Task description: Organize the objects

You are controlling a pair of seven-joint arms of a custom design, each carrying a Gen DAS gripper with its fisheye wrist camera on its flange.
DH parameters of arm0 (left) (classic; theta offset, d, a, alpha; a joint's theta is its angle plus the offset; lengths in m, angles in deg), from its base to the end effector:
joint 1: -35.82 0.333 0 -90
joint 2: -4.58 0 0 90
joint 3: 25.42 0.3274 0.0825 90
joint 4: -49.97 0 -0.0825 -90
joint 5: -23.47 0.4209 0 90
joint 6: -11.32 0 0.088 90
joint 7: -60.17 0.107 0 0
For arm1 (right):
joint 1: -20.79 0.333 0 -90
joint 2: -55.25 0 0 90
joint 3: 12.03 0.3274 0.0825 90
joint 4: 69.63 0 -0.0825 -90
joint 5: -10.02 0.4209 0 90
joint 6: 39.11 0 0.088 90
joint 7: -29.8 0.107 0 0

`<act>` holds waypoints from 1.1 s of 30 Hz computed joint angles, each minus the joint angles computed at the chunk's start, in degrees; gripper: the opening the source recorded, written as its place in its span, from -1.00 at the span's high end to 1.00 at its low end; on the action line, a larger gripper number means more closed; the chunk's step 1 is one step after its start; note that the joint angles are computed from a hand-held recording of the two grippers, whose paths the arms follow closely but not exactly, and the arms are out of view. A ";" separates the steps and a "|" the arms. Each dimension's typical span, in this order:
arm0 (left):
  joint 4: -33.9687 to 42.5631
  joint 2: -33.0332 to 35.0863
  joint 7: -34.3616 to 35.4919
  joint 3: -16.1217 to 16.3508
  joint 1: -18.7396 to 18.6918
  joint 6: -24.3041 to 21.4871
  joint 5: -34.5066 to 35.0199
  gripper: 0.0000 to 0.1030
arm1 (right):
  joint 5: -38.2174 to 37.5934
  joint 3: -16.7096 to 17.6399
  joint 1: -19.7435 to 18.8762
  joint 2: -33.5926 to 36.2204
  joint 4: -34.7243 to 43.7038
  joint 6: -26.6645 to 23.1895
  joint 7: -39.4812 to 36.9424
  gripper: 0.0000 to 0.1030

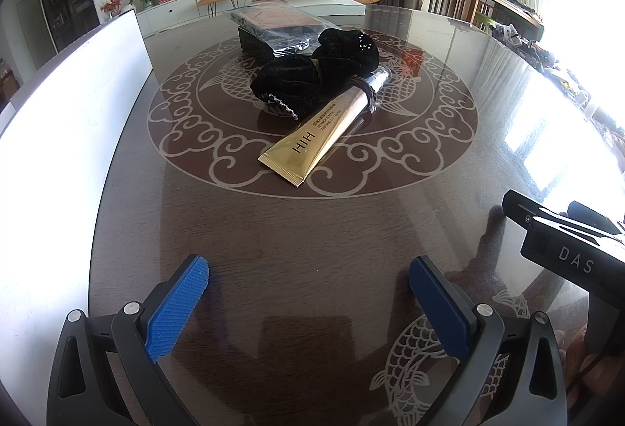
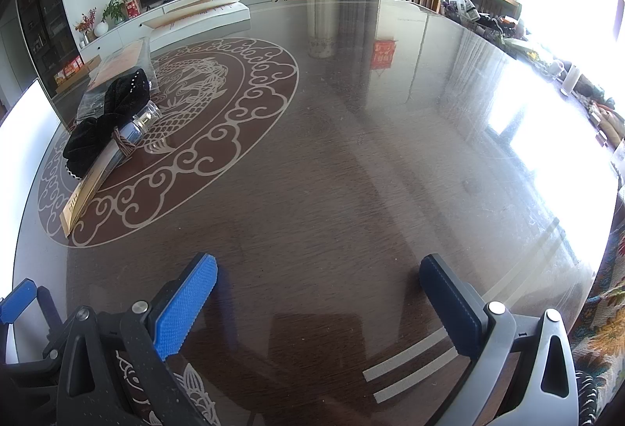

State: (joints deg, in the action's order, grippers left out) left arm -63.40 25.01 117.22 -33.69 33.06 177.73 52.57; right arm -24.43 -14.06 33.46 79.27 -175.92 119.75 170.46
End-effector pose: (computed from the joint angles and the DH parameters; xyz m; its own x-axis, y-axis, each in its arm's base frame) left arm 0.6622 -0.1528 0.3348 -0.0535 -0.9986 0.0006 -0.8226 0.0437 -0.5670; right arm 0.6893 0.1567 0.3312 -0.1844 -0.9828 0.0136 -0.8143 0.1450 -0.5620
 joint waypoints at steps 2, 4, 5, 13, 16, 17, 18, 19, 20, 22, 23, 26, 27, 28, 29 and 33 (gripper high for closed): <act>0.07 0.06 0.13 -0.07 0.11 -0.02 -0.06 -1.00 | 0.02 -0.02 0.01 0.03 0.02 0.01 -0.02 -1.00; 0.05 0.05 0.14 -0.08 0.13 -0.01 -0.06 -1.00 | 0.01 -0.04 0.04 -0.01 -0.03 0.02 0.00 -1.00; 0.06 0.05 0.09 -0.07 0.09 -0.02 -0.04 -1.00 | 0.02 -0.05 0.04 0.02 0.00 0.02 -0.01 -1.00; 0.04 0.04 0.01 -0.05 0.06 -0.02 0.02 -1.00 | 0.01 -0.09 0.08 0.07 0.03 0.05 0.02 -1.00; 0.03 0.04 0.02 -0.06 0.08 -0.01 0.02 -1.00 | -0.02 -0.10 0.10 0.04 -0.01 0.06 0.05 -1.00; 0.05 0.05 -0.01 -0.04 0.05 -0.02 0.04 -1.00 | -0.01 -0.09 0.09 0.09 0.04 0.07 0.04 -1.00; 0.05 0.05 -0.01 -0.05 0.06 -0.02 0.04 -1.00 | -0.01 -0.09 0.09 0.09 0.04 0.07 0.04 -1.00; 0.05 0.05 -0.01 -0.05 0.06 -0.02 0.04 -1.00 | -0.01 -0.09 0.09 0.09 0.04 0.07 0.04 -1.00; 0.05 0.05 -0.02 -0.05 0.06 -0.02 0.04 -1.00 | -0.02 -0.10 0.09 0.10 0.05 0.08 0.05 -1.00; 0.05 0.05 -0.02 -0.05 0.06 -0.02 0.05 -1.00 | -0.03 -0.11 0.10 0.11 0.05 0.08 0.07 -1.00; 0.07 0.08 0.10 -0.14 0.13 0.00 -0.05 -1.00 | -0.03 -0.11 0.10 0.11 0.05 0.08 0.07 -1.00; 0.85 0.49 3.47 -2.14 1.87 -1.34 -2.48 -1.00 | -0.06 -0.11 0.10 0.13 0.06 0.08 0.06 -1.00; 1.65 0.75 5.97 -3.65 3.07 -3.13 -4.69 -1.00 | -0.07 -0.12 0.11 0.12 0.04 0.10 0.09 -1.00; 2.05 0.84 8.46 -5.35 4.61 -3.92 -7.79 -1.00 | -0.06 -0.12 0.11 0.14 0.07 0.10 0.09 -1.00; 1.71 0.55 10.39 -6.73 6.11 -2.83 -10.87 -1.00 | -0.12 -0.15 0.14 0.09 0.00 0.13 0.16 -1.00; 3.68 0.34 11.36 -5.94 6.07 -0.25 -13.34 -1.00 | -0.12 -0.15 0.14 0.16 0.06 0.12 0.20 -1.00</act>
State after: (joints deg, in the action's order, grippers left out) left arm -59.72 25.35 128.58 -39.63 39.13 177.48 39.22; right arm -24.54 -14.21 33.60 79.43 -175.86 119.88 170.66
